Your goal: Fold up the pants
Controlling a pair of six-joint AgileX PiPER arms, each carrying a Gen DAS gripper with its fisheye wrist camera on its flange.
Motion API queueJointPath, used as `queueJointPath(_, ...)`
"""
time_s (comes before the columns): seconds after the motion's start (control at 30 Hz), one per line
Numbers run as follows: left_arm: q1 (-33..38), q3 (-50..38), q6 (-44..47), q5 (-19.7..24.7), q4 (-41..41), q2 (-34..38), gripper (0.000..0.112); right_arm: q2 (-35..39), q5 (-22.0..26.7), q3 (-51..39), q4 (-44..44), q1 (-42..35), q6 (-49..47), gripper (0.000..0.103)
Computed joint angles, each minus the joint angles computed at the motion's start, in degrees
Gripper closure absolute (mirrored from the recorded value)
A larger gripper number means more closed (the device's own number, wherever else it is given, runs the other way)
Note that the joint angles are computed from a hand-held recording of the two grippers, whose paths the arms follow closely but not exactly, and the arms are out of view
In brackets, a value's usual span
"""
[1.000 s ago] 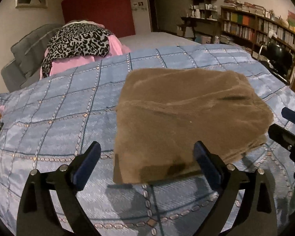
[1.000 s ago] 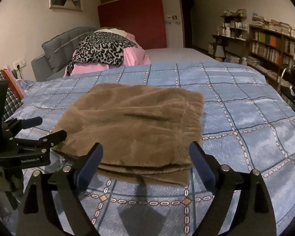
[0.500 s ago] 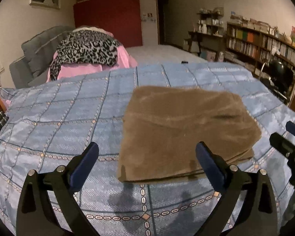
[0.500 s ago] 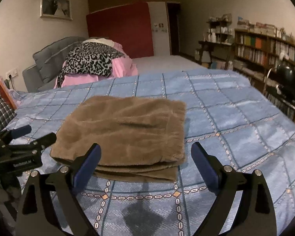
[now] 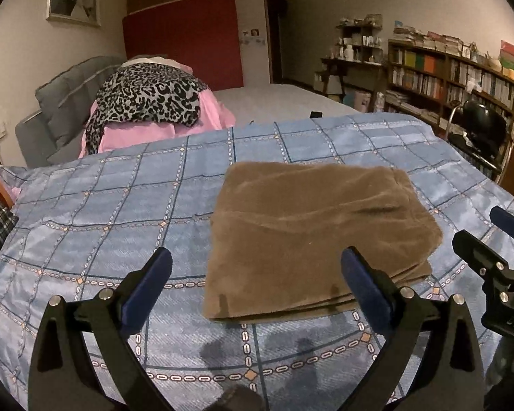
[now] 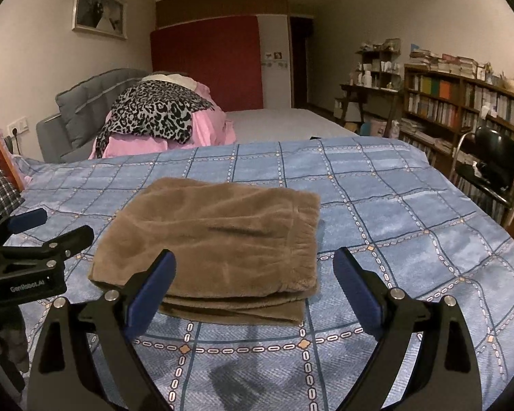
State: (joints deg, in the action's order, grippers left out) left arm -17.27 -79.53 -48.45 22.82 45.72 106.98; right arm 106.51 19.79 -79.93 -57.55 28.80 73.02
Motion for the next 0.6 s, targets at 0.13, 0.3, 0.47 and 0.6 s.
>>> queueJointPath(0.13, -0.44, -0.13, -0.96, 0.78, 1.31, 0.19, 0.012, 0.11, 0.42, -0.03, -1.16, 0.20, 0.56, 0.011)
queueJointPath(0.3, -0.68, -0.82, -0.80, 1.00, 1.25, 0.35, 0.012, 0.09, 0.49, -0.22, -2.05, 0.24, 1.16, 0.011)
queueJointPath(0.47, -0.61, -1.22, -0.07, 0.90, 0.99, 0.47, 0.012, 0.51, 0.47, -0.84, -0.73, 0.18, 0.23, 0.011)
queueJointPath(0.6, -1.06, -0.96, -0.99, 0.79, 2.49, 0.49, 0.012, 0.96, 0.45, -1.03, 0.38, 0.27, -0.66, 0.011)
